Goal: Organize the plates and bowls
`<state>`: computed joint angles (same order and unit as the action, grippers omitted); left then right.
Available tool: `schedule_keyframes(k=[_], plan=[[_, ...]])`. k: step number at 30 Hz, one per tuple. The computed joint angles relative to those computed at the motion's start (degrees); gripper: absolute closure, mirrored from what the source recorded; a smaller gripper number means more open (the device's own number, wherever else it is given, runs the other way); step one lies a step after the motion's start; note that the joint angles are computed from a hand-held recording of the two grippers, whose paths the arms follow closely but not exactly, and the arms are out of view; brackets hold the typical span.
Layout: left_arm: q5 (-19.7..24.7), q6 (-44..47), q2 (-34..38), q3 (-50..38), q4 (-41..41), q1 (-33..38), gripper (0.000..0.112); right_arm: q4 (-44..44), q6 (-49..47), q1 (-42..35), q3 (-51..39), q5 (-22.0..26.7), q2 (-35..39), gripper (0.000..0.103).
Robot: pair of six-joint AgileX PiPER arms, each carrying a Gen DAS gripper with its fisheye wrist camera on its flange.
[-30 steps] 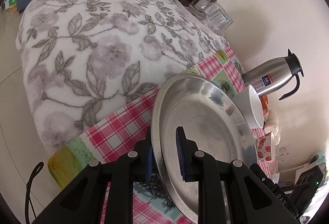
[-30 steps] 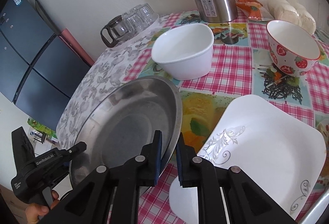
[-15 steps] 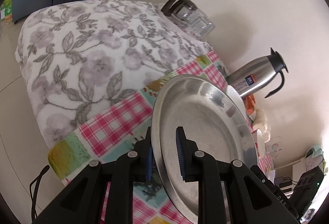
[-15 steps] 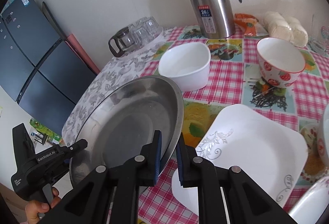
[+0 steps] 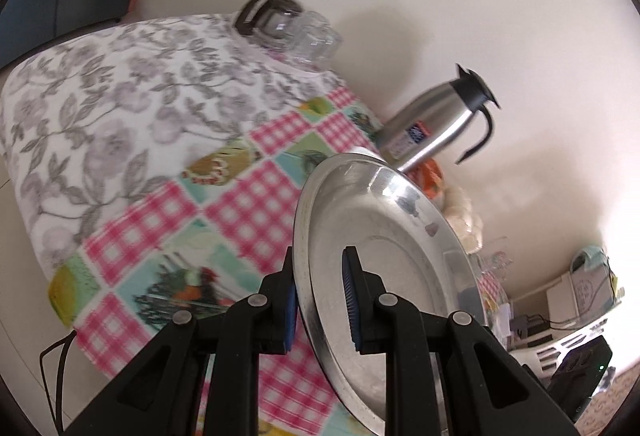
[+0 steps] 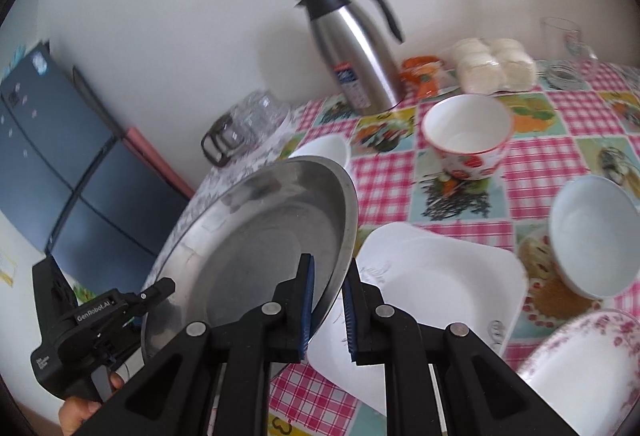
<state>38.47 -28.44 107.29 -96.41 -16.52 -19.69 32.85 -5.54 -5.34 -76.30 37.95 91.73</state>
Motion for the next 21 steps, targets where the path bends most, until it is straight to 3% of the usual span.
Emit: schedule_keyframes(k=[14, 21], plan=[[9.23, -6.08, 10.24, -20.67, 6.09, -9.64, 0.091, 2.87, -3.48, -11.65, 6.26, -1.38, -8.02, 0.087], [11.93, -4.88, 14.99, -26.65, 4.76, -11.86, 0.091, 5.1, -6.92, -17.51, 8.14, -0.14, -8.7, 0.087]])
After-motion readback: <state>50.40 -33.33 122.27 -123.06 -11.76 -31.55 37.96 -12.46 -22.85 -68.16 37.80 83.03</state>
